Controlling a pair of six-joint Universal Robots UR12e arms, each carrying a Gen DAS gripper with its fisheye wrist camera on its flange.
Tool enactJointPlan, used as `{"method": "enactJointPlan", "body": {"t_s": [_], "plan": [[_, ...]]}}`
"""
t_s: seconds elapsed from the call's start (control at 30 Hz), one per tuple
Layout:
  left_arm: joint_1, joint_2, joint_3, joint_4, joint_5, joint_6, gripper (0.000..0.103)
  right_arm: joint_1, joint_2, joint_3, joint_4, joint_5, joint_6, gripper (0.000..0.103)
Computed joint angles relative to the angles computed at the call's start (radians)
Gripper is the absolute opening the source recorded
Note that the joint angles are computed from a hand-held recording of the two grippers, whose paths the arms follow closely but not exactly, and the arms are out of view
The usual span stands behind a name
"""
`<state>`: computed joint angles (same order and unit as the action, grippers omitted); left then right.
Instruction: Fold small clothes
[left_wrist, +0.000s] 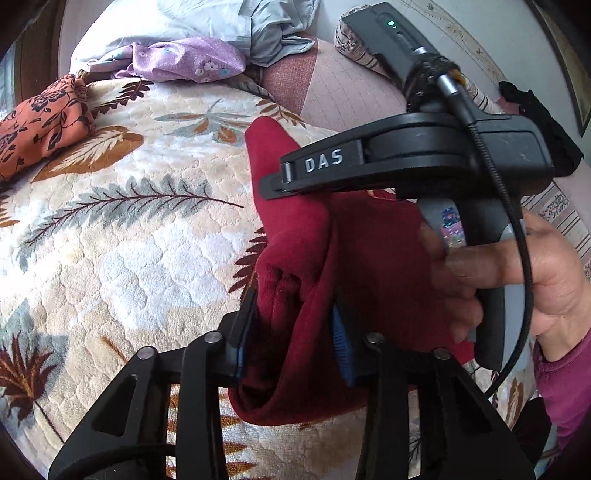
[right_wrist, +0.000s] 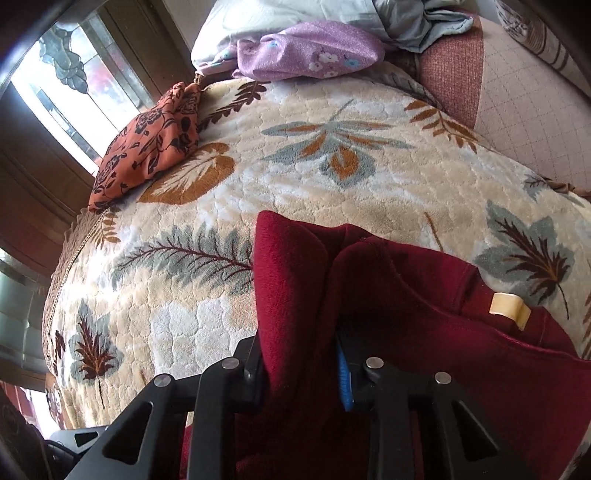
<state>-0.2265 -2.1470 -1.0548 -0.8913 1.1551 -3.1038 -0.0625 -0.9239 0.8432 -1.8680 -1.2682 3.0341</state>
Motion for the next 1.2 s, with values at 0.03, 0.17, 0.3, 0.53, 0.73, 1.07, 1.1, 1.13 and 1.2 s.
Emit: {"method": "enactJointPlan", "body": {"t_s": [0.03, 0.17, 0.3, 0.53, 0.73, 1.07, 1.1, 1.13, 1.2], "plan": [[-0.001, 0.002, -0.005, 0.002, 0.007, -0.002, 0.050, -0.003, -0.009, 0.013, -0.015, 0.006, 0.001, 0.025], [-0.005, 0.003, -0.012, 0.008, 0.025, -0.016, 0.051, -0.020, -0.036, 0.054, -0.056, 0.037, 0.017, 0.024], [-0.003, 0.007, -0.020, 0.025, -0.018, -0.035, 0.029, -0.037, -0.063, 0.102, -0.095, 0.079, 0.048, 0.023], [-0.030, 0.027, -0.017, 0.045, -0.015, 0.004, 0.017, -0.073, -0.120, 0.176, -0.162, 0.131, 0.091, 0.020], [-0.066, 0.015, 0.036, 0.014, 0.000, 0.021, 0.015, -0.112, -0.178, 0.238, -0.219, 0.143, 0.094, 0.018], [-0.112, -0.020, 0.105, -0.027, 0.037, 0.038, 0.015, -0.207, -0.252, 0.336, -0.225, 0.252, 0.134, 0.015], [-0.113, -0.019, 0.104, -0.028, 0.041, 0.038, 0.015, -0.217, -0.256, 0.350, -0.225, 0.282, 0.157, 0.018], [-0.113, -0.020, 0.105, -0.031, 0.043, 0.037, 0.015, -0.223, -0.261, 0.366, -0.240, 0.298, 0.186, 0.035], [-0.113, -0.011, 0.092, -0.025, 0.046, 0.040, 0.015, -0.232, -0.267, 0.403, -0.307, 0.327, 0.257, 0.079]]}}
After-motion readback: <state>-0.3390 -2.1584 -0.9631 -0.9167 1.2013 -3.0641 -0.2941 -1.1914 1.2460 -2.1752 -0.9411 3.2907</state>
